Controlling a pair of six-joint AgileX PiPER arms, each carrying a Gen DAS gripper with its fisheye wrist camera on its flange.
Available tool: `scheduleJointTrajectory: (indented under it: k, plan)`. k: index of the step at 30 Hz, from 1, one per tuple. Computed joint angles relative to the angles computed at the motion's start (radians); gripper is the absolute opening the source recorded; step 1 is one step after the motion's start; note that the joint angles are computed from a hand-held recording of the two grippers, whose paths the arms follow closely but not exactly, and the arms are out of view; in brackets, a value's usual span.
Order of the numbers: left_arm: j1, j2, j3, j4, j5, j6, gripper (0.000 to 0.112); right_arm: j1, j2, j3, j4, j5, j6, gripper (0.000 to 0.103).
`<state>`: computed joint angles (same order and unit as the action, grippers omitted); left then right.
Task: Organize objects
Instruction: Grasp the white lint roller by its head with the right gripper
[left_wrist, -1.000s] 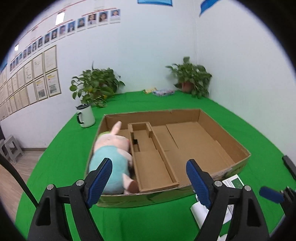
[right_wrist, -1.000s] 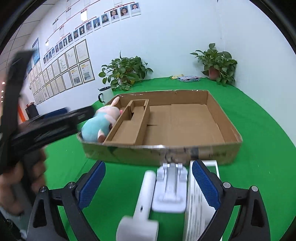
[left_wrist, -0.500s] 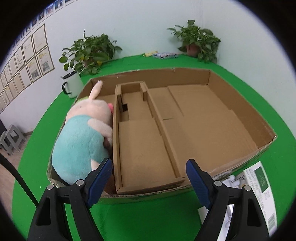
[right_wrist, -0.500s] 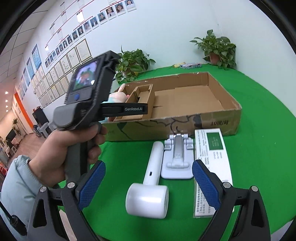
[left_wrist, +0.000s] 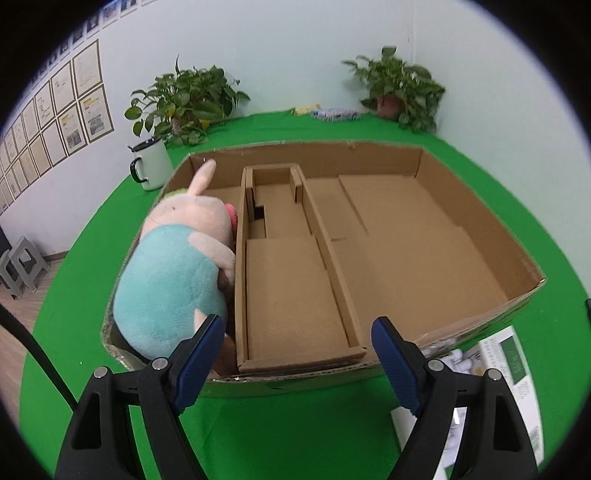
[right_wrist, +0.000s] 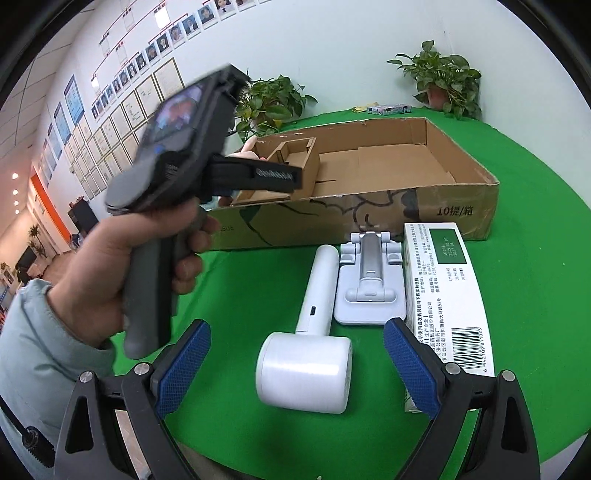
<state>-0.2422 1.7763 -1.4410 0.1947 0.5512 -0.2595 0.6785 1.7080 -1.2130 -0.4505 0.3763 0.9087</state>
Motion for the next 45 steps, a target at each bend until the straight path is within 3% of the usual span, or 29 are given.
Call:
scheduleJointTrajectory:
  k: [3, 6, 8, 11, 13, 15, 17, 19, 23, 26, 31, 35, 39, 43, 45]
  plan:
    - [0.017, -0.122, 0.124, -0.051, -0.103, 0.033, 0.083, 0.009, 0.005, -0.008, -0.042, 0.019, 0.039, 0.095]
    - [0.056, -0.243, 0.243, -0.264, -0.183, 0.234, 0.083, 0.023, 0.003, -0.005, -0.097, 0.030, 0.078, 0.095]
    - [0.081, -0.298, 0.300, -0.417, -0.193, 0.388, 0.084, 0.044, 0.000, 0.005, -0.181, 0.037, 0.140, 0.095]
    - [0.112, -0.353, 0.397, -0.565, -0.191, 0.567, 0.084, 0.053, -0.011, 0.024, -0.161, 0.025, 0.100, 0.095]
    - [0.132, -0.352, 0.433, -0.660, -0.169, 0.666, 0.084, 0.068, -0.021, 0.036, -0.219, 0.040, 0.141, 0.095]
    - [0.174, -0.320, 0.446, -0.805, -0.097, 0.791, 0.084, 0.081, -0.015, 0.034, -0.261, 0.079, 0.178, 0.094]
    - [0.222, -0.282, 0.450, -0.954, -0.014, 0.900, 0.083, 0.072, 0.009, 0.019, -0.204, 0.102, 0.132, 0.090]
    - [0.247, -0.257, 0.459, -1.057, 0.031, 0.979, 0.083, 0.053, 0.037, -0.002, -0.100, 0.111, 0.040, 0.078]
    - [0.256, -0.224, 0.445, -1.091, 0.082, 1.010, 0.083, 0.049, 0.084, -0.032, -0.012, 0.118, -0.041, 0.057]
    - [0.273, -0.214, 0.432, -1.119, 0.141, 1.009, 0.082, 0.066, 0.103, -0.051, -0.061, 0.138, 0.001, 0.056]
    - [0.305, -0.216, 0.441, -1.152, 0.221, 1.035, 0.082, 0.056, 0.086, -0.044, 0.072, 0.096, -0.106, 0.058]
    - [0.285, -0.158, 0.417, -1.144, 0.264, 1.004, 0.082, 0.073, 0.073, -0.030, 0.095, 0.069, -0.125, 0.071]
    - [0.261, -0.076, 0.358, -1.134, 0.317, 0.966, 0.081, 0.085, 0.069, -0.030, 0.058, 0.073, -0.088, 0.071]
    - [0.237, -0.017, 0.305, -1.117, 0.352, 0.926, 0.065, 0.087, 0.074, -0.042, 0.044, 0.097, -0.077, 0.070]
    - [0.226, -0.022, 0.315, -1.115, 0.338, 0.930, 0.058, 0.094, 0.083, -0.055, 0.025, 0.123, -0.069, 0.058]
